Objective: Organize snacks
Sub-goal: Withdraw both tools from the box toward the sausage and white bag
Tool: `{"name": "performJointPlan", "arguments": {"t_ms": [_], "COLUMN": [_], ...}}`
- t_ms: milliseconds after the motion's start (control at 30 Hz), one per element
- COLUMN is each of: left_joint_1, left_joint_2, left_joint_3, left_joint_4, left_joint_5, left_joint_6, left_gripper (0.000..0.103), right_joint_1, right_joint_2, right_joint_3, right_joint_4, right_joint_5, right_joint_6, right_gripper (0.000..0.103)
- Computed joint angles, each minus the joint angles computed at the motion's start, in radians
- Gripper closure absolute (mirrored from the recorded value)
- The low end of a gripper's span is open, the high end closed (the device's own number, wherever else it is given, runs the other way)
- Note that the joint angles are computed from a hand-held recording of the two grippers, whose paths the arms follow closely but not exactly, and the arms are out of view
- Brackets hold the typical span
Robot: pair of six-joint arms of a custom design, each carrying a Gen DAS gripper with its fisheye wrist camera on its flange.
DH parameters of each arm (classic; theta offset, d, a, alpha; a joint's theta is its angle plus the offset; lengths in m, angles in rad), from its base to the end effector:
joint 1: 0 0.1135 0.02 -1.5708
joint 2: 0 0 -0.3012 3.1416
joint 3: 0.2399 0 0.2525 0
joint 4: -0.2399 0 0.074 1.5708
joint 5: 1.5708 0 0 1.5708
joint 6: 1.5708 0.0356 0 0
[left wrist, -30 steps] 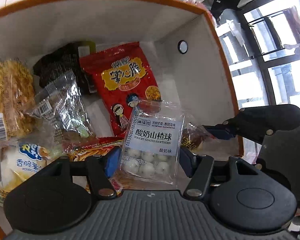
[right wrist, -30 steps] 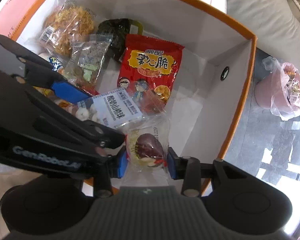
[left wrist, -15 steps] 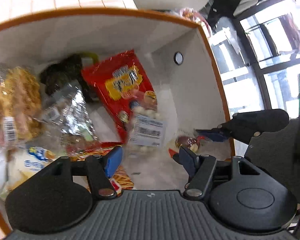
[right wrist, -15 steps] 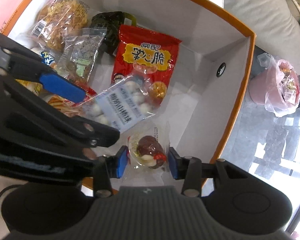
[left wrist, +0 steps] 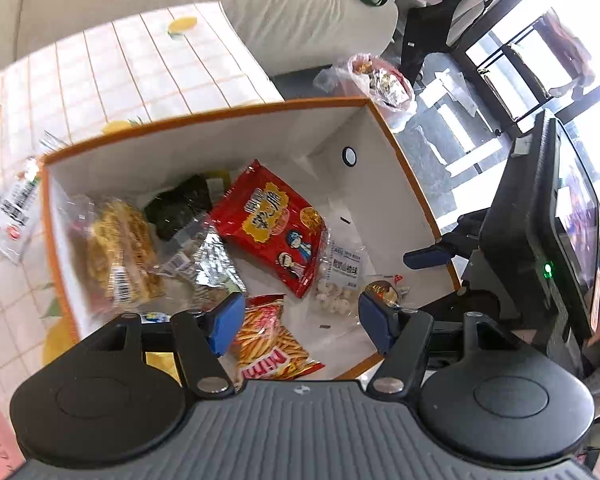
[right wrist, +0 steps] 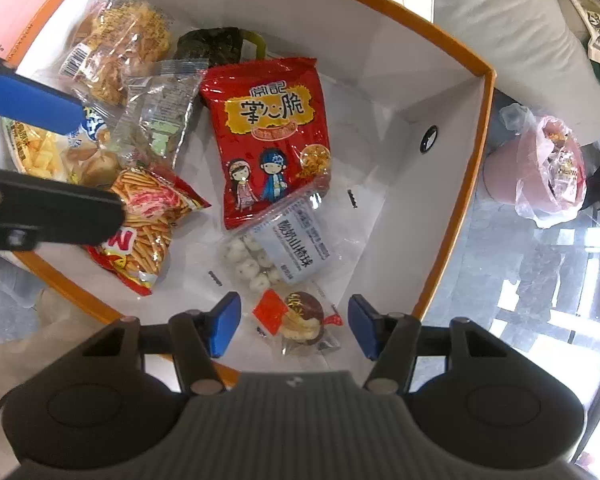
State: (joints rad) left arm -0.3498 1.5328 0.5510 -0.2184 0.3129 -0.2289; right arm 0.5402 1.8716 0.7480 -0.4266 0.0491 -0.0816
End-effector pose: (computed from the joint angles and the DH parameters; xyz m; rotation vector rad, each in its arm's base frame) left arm 0.2159 -0.0904 0.1433 0.2536 2.8095 -0.5771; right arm 0.2339 0.1382 0.0964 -0.9505 2.9608 -0.0671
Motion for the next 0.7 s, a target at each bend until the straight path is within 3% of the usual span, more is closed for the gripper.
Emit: {"name": "performJointPlan", "arguments": {"t_ms": [333, 567, 700], "left_joint_1": [0.09, 0.282, 0.465], "left_joint_2": [-0.302, -0.545, -0.639], "left_joint_3": [-0.038, -0.077, -0.111], "left_joint_4": [-0.191, -0.332, -0.377], "left_joint_5": [-0.065, -0.046, 0.018], "left_joint_6": [0.117, 0.261, 0.414], "left_gripper": [0.028, 0.027, 0.027], "right_joint_1": [0.097, 0.23, 0.35], "right_joint_2": [-0.165, -0.307, -0.352], "right_joint_3": [-0.011, -0.044, -0.059], "right_joint_4": [-0.059, -0.011, 0.061], "right_joint_5": [-0.007, -0.005, 0.047], "right_joint_6": [0.139, 0.343, 0.487], "right_gripper": [0.043, 0.042, 0.042]}}
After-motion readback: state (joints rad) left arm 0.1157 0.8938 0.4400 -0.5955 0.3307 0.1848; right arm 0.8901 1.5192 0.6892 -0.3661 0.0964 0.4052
